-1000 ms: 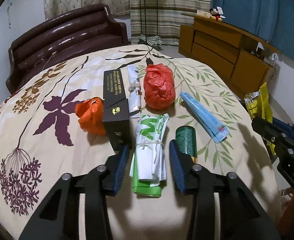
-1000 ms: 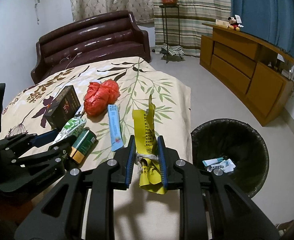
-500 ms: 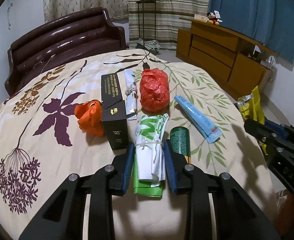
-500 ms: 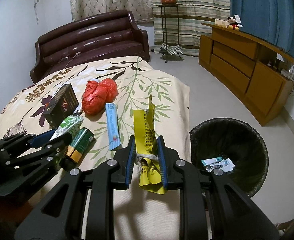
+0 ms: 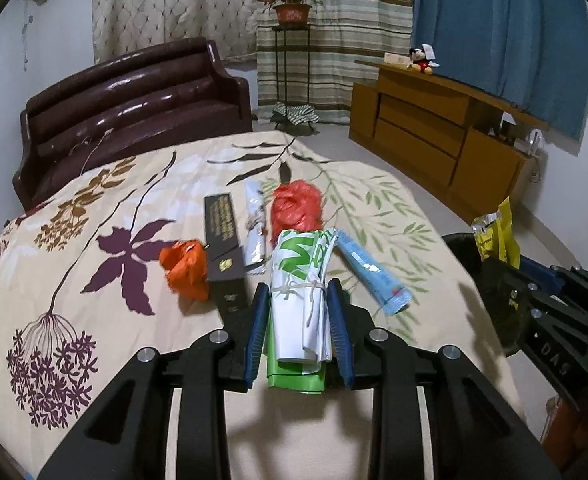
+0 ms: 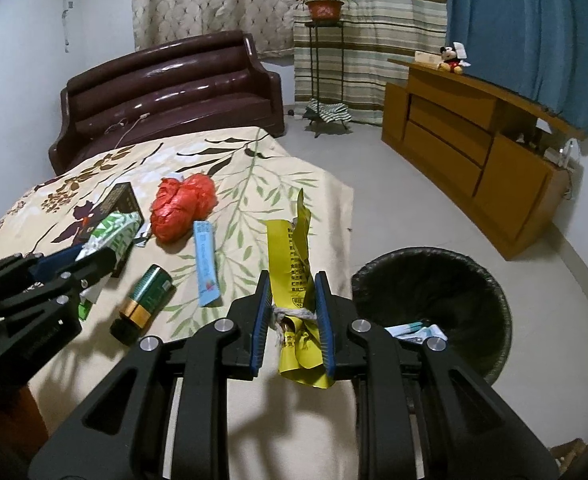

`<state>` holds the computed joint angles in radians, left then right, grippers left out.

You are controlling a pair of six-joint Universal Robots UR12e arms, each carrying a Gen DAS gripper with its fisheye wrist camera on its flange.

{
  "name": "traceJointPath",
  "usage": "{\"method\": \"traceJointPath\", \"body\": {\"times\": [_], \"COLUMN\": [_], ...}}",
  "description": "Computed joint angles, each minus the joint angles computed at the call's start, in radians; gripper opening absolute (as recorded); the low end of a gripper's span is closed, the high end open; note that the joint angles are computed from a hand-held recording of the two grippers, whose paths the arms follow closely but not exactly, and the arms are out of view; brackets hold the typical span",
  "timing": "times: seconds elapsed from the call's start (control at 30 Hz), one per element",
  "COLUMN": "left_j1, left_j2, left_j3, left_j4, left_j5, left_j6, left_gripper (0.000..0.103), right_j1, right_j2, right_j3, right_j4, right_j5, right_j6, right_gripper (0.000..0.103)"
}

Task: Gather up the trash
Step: 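Lift both held items and carry them toward the black bin, then hold both items over the black bin and open both grippers to drop them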

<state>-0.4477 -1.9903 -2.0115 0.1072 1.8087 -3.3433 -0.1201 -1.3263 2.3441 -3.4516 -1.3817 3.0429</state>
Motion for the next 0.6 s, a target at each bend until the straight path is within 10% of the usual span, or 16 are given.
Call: {"method": "traceJointPath", "body": {"times": [0.6], "left_j1": [-0.056], "left_j2": [-0.057], "left_j3": [0.106], "left_j4": [0.013], "left_j5": [-0.046], "left_j6": [0.058], "left_gripper": [0.031], "right_j1": [-0.08], "right_j2": [-0.022], "right_j3": [0.025], "right_j4": [-0.069], "right_j5": [-0.113], "right_j6": [0.047], "right_gripper": [0.021]}}
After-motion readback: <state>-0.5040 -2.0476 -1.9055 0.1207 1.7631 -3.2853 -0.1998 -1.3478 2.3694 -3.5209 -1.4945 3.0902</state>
